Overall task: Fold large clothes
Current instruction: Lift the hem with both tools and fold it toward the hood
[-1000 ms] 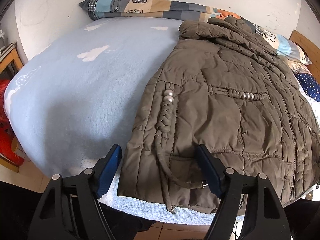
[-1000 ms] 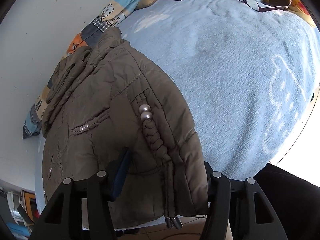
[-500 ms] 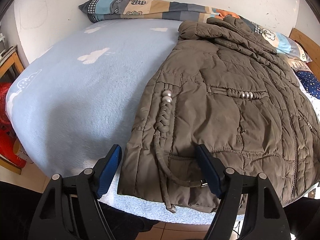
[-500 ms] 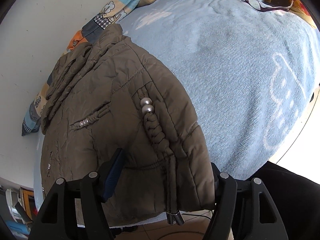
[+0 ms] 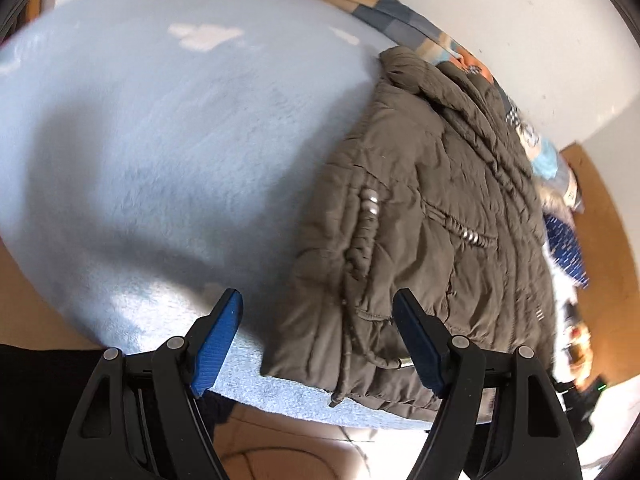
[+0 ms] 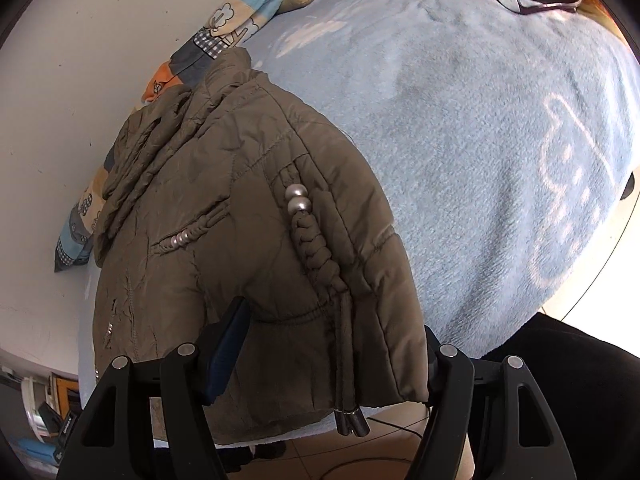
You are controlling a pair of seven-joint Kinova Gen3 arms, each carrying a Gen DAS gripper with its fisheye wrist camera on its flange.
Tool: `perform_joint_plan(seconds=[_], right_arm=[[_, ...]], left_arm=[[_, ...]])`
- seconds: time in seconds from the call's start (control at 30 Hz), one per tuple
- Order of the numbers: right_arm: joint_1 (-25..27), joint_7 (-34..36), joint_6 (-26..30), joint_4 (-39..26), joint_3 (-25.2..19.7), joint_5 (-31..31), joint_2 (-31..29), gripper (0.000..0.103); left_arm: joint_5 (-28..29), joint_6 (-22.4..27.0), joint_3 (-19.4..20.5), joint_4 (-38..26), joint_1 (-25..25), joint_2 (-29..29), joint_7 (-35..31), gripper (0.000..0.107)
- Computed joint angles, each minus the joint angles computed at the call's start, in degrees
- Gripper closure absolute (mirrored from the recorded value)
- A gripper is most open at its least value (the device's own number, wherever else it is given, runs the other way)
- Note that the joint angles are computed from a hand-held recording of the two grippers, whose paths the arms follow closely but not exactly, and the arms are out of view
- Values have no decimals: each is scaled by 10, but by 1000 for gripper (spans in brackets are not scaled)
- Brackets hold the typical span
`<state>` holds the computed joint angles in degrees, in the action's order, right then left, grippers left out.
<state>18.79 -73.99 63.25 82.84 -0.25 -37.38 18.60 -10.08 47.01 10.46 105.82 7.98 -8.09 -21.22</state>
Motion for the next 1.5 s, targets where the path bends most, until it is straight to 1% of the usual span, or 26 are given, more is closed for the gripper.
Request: perform_joint_plan(seconds=[0.1,0.13,0.27,0.4,0.47,0.5,0.53,0.57,0.6,0.67,0.73,0.8,0.83,0.87,0.9,0.97,1.07,1.13,1.23,1.27,1.3,1.33,1.37,1.4,1.43,1.5], right_arm=[[3,-1,5,-4,-1,-6,4,26],[4,-1,8,-5,-1,-7,6,25],[8,-3,19,-11,-3,-13,14,22],[23,0,32,-8,-5,-33,24,22],[29,9,40,-9,-8,-40,28,33],[31,14,41,-7,-9,-44,27,42],[30,17,40,-5,-9,-45,25,49],[27,20,36,-3,-9,-42,20,54],[24,24,29,0,-9,-41,15,62],[16,22,20,3,-6,-34,9,63],[11,15,18,3,-4,-31,11,63],[9,8,16,2,-4,-33,14,62],[8,8,14,3,-5,-34,15,62],[7,9,11,4,-5,-31,14,62],[5,11,8,4,-6,-27,13,62],[-2,10,-1,7,-5,-16,10,61],[0,9,-4,9,-6,-18,12,59],[5,8,0,8,-6,-24,17,58],[11,6,2,9,-6,-31,19,59],[11,4,5,7,-6,-31,20,60],[11,4,9,2,-7,-29,21,66],[13,9,9,1,-8,-31,19,72],[16,16,7,3,-9,-35,16,75],[19,25,2,8,-10,-40,10,81],[21,39,-7,14,-12,-48,1,85],[25,74,-24,28,-14,-66,-21,87]], left_arm=[[54,-31,-26,22,-1,-11,-33,31],[62,-36,-26,26,-4,-12,-36,31],[80,-50,-21,26,-3,-4,-67,31],[83,-38,-10,12,10,22,-89,33],[67,-35,-2,7,19,29,-82,35],[52,-34,2,5,23,29,-74,41],[43,-37,4,6,26,27,-68,45],[44,-42,2,10,28,24,-71,56],[38,-43,3,11,29,22,-68,64],[19,-40,10,9,32,23,-55,65],[8,-39,12,9,35,25,-46,65],[-1,-42,13,11,36,27,-32,63],[-8,-41,13,11,40,31,-23,59],[-23,-30,20,5,39,38,-5,49],[-37,-21,26,1,38,43,12,43],[-45,-13,19,-3,50,48,22,41],[-61,-6,17,-7,61,50,29,41],[-74,-3,18,-8,67,53,36,46],[-96,7,21,-13,78,57,52,49],[-98,6,20,-13,80,58,51,54],[-96,3,18,-13,82,56,48,63],[-98,1,15,-14,88,55,41,69],[-108,9,22,-19,88,54,41,77],[-121,10,25,-19,91,52,49,83],[-133,11,29,-19,94,49,56,84],[-165,20,40,-24,101,46,73,88]])
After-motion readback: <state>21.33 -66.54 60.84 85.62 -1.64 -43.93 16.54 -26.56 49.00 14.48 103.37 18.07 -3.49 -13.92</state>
